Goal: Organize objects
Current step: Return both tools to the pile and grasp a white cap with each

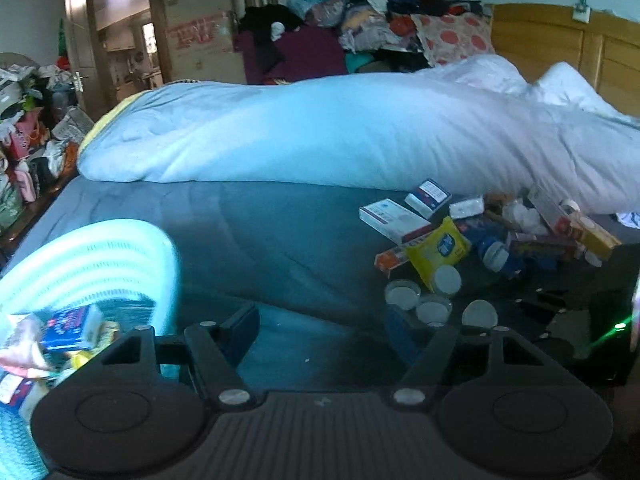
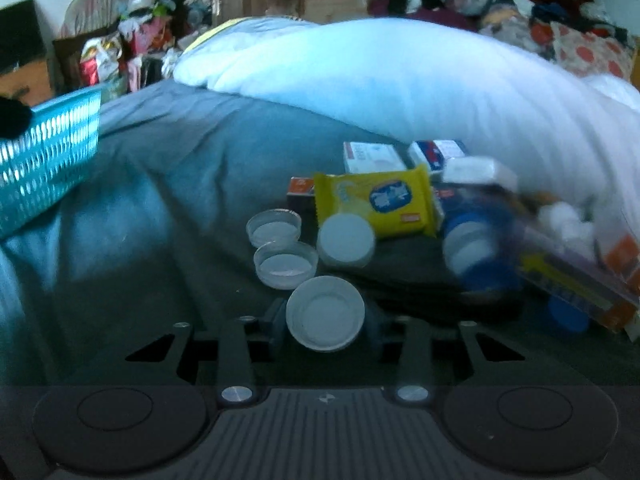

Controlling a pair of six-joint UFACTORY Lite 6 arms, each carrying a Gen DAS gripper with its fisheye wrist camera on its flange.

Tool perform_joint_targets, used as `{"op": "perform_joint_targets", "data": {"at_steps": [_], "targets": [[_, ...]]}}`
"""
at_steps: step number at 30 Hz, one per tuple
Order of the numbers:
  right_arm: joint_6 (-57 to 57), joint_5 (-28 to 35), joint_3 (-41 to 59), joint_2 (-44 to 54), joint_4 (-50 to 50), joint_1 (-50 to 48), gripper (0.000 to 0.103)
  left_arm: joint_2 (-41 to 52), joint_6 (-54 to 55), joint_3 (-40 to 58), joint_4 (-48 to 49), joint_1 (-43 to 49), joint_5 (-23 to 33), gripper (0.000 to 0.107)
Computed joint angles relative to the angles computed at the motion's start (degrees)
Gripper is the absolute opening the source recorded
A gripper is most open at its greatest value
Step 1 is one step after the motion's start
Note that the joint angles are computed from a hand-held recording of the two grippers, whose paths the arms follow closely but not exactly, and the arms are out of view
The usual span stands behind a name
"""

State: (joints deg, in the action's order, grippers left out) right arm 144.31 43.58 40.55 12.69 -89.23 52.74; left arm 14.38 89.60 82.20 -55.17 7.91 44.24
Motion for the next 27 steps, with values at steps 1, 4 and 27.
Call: {"op": "perform_joint_targets", "data": {"at_steps": [1, 4, 27], "targets": [[1.3, 0.8, -1.9, -2.1, 0.5, 1.1, 0.041, 0.7, 0.8, -0.5, -0.8, -1.2, -1.1, 0.071], [3.2, 3.3, -7.5, -9.3, 5.3, 5.6, 0.041, 3.9, 6.2, -2.6, -4.9, -5.1, -3.4, 0.065], [14.9, 5.8, -17.5, -15.5, 9.0, 12.0, 0.041, 21.1, 25.4, -2.1, -23.8, -20.2, -13.2, 0.042]]}}
